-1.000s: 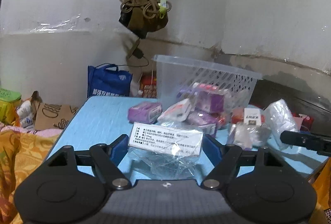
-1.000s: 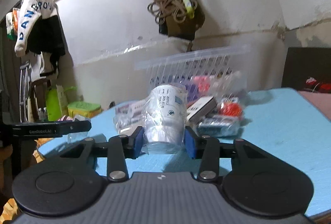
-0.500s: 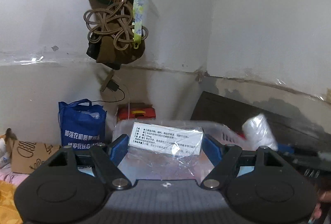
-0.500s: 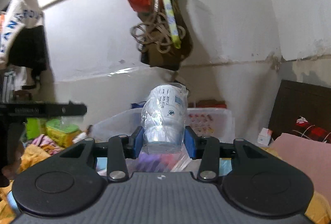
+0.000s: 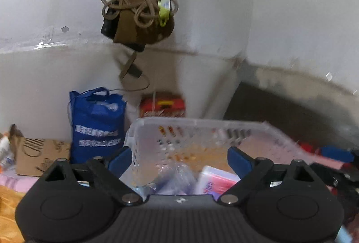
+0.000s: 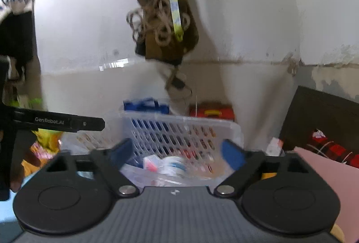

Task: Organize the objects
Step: 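Carry both items over the white basket and open both grippers, then grasp a bagged purple item with the left gripper while the right grasps a bagged dark item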

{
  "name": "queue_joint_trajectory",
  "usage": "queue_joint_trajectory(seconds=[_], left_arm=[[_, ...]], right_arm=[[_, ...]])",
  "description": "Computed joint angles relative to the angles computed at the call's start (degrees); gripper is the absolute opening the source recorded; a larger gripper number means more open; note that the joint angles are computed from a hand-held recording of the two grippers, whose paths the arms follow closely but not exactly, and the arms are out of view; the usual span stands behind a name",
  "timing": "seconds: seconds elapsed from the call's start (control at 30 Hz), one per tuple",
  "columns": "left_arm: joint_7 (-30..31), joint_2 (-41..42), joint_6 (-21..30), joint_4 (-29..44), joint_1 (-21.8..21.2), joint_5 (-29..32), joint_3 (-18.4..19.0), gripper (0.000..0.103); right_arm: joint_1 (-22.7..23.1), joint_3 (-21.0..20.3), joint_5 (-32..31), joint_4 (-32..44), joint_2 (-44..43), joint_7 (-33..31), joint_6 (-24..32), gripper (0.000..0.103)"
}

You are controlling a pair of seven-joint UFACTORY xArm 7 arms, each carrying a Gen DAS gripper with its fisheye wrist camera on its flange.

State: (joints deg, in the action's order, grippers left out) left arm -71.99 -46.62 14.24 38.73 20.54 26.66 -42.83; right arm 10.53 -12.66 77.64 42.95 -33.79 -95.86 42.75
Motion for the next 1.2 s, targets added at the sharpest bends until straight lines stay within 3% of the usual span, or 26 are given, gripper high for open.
queue_joint_trajectory(seconds=[0.07,0.2,0.3,0.37,0.4,0.47,0.53,0.7,0.93,1.1,1.13,1.17,1.2], left_arm=[[-2.7,-7.2,-2.5,-5.2,-2.9,-0.8,0.6,0.094],[-4.2,-15.9,5.6,-12.6,-14.5,-4.9,-0.9,0.095],[-9.1,-18.6,10.6,-16.0,-22.7,-7.9,-4.1,0.094],[-11.9,-19.4,12.2,-16.1,-24.9,-7.3,-7.3,0.094],[-12.8,-18.9,13.1,-15.2,-25.2,-6.8,-8.8,0.094],[-14.0,-17.0,13.1,-14.0,-25.5,-5.8,-10.4,0.094],[-14.9,-14.8,11.1,-13.4,-25.0,-4.7,-11.2,0.094],[-15.8,-10.4,12.5,-11.3,-24.1,-2.8,-13.2,0.091],[-18.3,-9.8,15.3,-12.3,-26.5,-1.2,-11.3,0.091],[-18.6,-6.7,14.2,-11.1,-25.3,1.5,-11.7,0.091],[-18.7,-6.3,13.9,-10.9,-25.0,1.9,-11.9,0.084],[-19.1,-6.0,14.0,-10.6,-24.6,2.2,-12.2,0.063],[-19.5,-5.9,13.9,-10.5,-24.6,2.4,-12.3,0.051]], right_arm=[[-1.0,-2.3,0.6,-4.4,-5.3,-0.7,2.2,0.103],[-5.1,-7.7,-5.5,-12.9,-12.6,1.0,8.3,0.103],[-9.9,-4.5,-12.7,-16.8,-14.6,8.5,5.2,0.103],[-11.0,-3.7,-17.0,-17.9,-15.1,13.0,4.2,0.103],[-10.4,-5.2,-18.5,-17.8,-14.9,12.9,5.4,0.102],[-9.3,-6.1,-21.0,-17.6,-14.7,13.7,5.7,0.084],[-8.3,-5.9,-23.3,-17.8,-14.6,14.4,4.6,0.073],[-5.5,-4.8,-28.2,-17.7,-14.6,16.9,4.8,0.071],[-1.3,-3.1,-30.8,-17.8,-14.2,21.2,0.8,0.070],[0.4,-5.0,-31.7,-17.9,-14.4,21.6,0.4,0.069],[0.6,-4.6,-31.8,-18.2,-14.7,21.6,-0.3,0.069],[1.1,-4.4,-31.8,-18.7,-15.2,21.3,-1.5,0.069],[1.6,-4.2,-31.5,-19.4,-15.9,21.0,-2.8,0.068]])
